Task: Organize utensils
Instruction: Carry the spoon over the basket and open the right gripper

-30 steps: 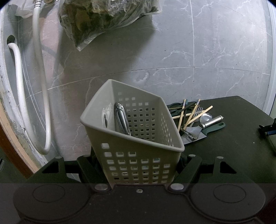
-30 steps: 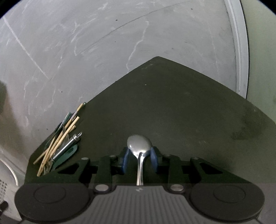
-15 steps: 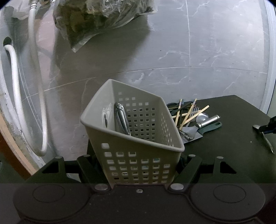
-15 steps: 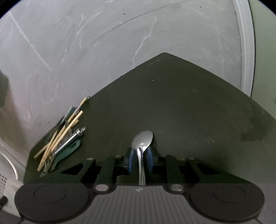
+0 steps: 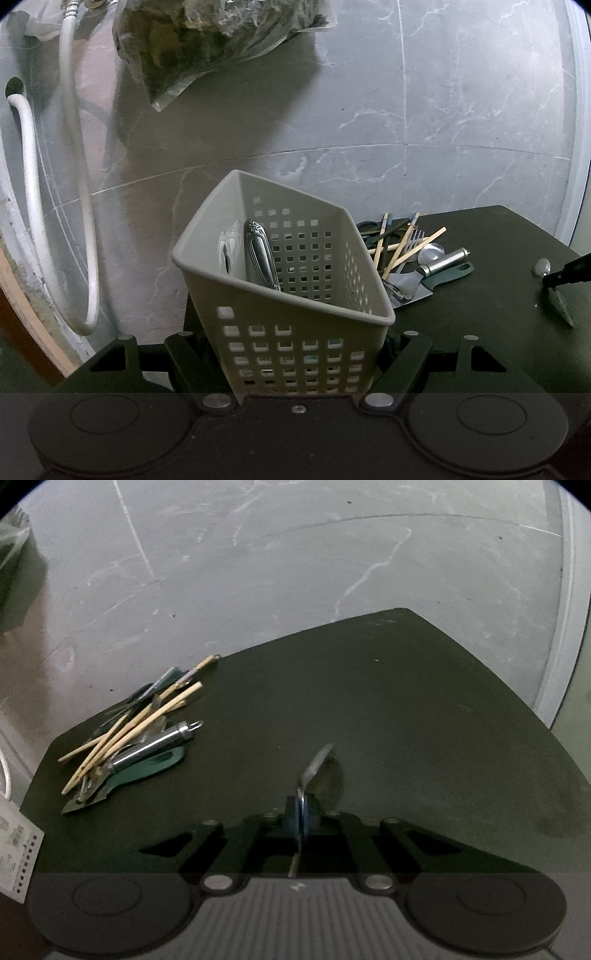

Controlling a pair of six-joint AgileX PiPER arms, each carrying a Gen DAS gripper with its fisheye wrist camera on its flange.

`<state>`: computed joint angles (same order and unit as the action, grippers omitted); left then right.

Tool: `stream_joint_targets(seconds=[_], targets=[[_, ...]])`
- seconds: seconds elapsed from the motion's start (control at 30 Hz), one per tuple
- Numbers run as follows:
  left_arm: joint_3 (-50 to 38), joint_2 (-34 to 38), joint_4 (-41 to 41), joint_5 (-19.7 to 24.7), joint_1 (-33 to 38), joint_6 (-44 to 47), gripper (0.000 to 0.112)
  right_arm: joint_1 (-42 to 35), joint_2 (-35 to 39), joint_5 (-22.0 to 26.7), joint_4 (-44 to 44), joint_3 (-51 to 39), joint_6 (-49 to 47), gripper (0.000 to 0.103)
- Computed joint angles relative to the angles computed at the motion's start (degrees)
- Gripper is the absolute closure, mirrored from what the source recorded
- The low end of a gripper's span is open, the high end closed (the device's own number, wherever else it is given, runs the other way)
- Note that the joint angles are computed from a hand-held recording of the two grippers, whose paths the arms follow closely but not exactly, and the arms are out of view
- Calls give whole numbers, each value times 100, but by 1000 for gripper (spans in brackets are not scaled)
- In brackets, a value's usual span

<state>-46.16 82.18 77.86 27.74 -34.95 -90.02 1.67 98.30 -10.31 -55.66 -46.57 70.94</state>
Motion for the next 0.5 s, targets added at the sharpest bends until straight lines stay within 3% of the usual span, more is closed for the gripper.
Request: stream_joint_targets(seconds=[0.17, 0.37, 0.5], targets=[[29, -5, 116, -133, 63, -65, 35, 66, -79, -151, 133, -10, -182, 102], [74, -13, 273, -206, 102, -208, 36, 147, -237, -407, -291, -119, 316, 102], [113, -22, 396, -257, 116, -325, 36, 290, -501, -973, -640, -309, 769, 102]])
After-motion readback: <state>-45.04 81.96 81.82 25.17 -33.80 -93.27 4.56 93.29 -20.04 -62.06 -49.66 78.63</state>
